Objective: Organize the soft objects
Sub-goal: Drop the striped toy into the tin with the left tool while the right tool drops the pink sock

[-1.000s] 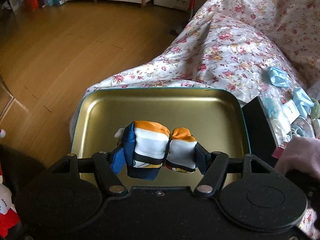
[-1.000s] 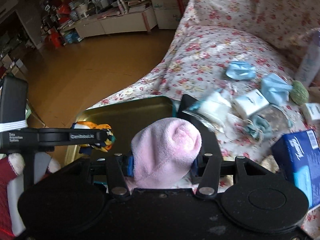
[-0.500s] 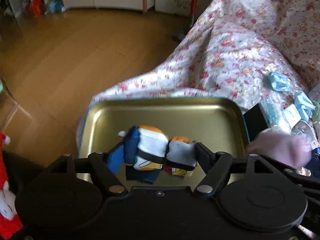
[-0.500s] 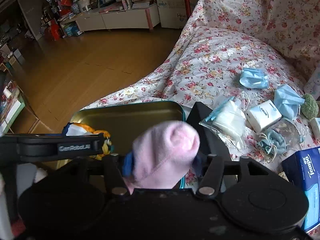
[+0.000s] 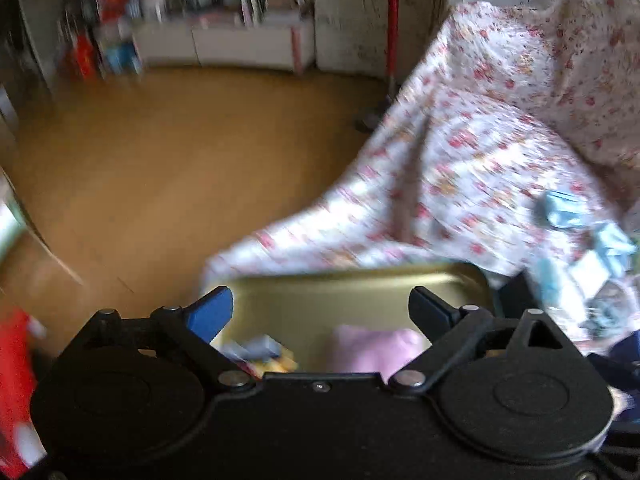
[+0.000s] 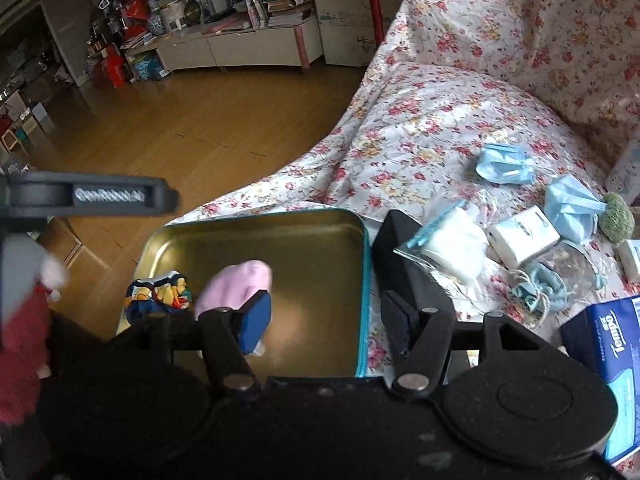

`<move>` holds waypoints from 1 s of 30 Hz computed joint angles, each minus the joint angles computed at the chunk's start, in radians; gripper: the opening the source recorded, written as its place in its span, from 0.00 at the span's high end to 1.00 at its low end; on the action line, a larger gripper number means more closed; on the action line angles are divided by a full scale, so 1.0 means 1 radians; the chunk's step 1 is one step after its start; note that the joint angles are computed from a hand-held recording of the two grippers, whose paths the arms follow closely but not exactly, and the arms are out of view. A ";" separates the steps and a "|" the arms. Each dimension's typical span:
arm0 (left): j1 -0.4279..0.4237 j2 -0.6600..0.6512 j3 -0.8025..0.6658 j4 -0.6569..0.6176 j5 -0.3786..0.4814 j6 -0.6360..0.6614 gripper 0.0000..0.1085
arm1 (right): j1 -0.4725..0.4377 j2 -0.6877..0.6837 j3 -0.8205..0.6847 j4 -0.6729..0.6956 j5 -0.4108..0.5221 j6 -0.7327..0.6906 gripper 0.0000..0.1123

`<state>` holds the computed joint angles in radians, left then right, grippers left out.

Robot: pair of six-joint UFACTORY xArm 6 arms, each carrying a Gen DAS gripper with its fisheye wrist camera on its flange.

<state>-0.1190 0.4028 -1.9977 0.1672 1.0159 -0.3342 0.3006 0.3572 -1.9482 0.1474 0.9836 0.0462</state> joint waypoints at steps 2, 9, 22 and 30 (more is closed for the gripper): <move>-0.006 0.004 -0.003 -0.036 0.016 0.009 0.16 | -0.004 -0.014 0.018 -0.012 0.001 0.004 0.45; -0.024 -0.021 0.066 -0.074 -0.051 0.042 0.16 | -0.017 -0.049 0.070 -0.033 0.010 0.014 0.44; -0.117 -0.040 0.128 -0.075 -0.069 0.204 0.16 | -0.066 -0.127 0.190 -0.131 0.017 0.073 0.34; -0.131 -0.006 0.078 -0.168 -0.002 0.271 0.16 | -0.121 -0.191 0.277 -0.174 0.003 0.083 0.29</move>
